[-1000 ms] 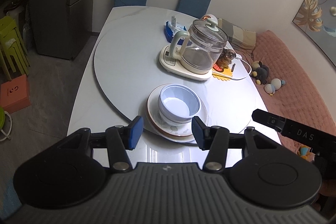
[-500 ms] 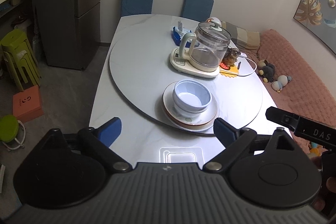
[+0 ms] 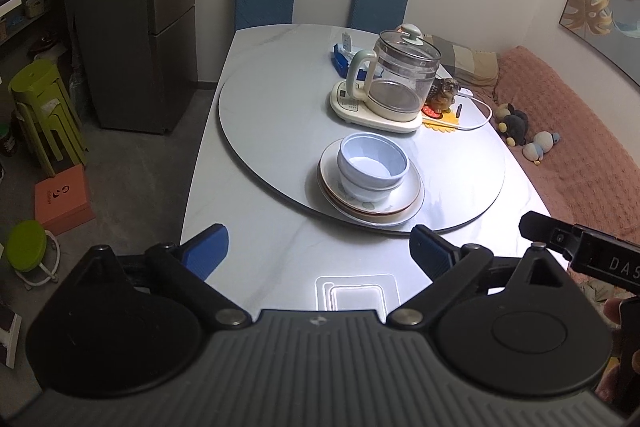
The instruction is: Organize plates and bowls
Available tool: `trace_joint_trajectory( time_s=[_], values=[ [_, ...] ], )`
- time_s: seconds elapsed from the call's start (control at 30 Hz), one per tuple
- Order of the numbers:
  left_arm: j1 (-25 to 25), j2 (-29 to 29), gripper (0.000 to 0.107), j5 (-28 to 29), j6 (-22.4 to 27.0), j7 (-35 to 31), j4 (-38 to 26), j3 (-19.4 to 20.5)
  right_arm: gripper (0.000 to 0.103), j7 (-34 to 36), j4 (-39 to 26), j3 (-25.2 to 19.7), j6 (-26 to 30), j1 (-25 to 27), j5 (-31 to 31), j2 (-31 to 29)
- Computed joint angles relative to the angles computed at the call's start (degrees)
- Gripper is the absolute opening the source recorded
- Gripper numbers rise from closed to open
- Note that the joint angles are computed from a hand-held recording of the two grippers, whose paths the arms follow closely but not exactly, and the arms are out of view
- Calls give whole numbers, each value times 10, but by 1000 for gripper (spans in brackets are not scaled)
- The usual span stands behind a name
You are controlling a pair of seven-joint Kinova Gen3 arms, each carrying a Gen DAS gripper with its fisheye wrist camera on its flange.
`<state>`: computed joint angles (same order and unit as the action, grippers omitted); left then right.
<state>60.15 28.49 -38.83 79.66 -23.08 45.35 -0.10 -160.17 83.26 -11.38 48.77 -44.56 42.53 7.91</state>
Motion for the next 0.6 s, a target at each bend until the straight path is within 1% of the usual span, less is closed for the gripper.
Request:
trace_joint_trajectory(
  time_s=[0.07, 0.1, 0.23, 0.6],
  values=[
    [-1, 4, 99, 2, 4, -7, -6, 1, 99, -15, 3, 2, 4, -4, 10, -1],
    [0, 4, 99, 3, 5, -8, -7, 1, 103, -19, 6, 2, 1, -3, 12, -2],
    [2, 5, 99, 2, 7, -7, -7, -2, 103, -29, 12, -2, 2, -6, 28, -5],
    [0, 16, 99, 10, 15, -16, -26, -6, 103, -4, 7, -4, 12, -1, 14, -3]
  ],
)
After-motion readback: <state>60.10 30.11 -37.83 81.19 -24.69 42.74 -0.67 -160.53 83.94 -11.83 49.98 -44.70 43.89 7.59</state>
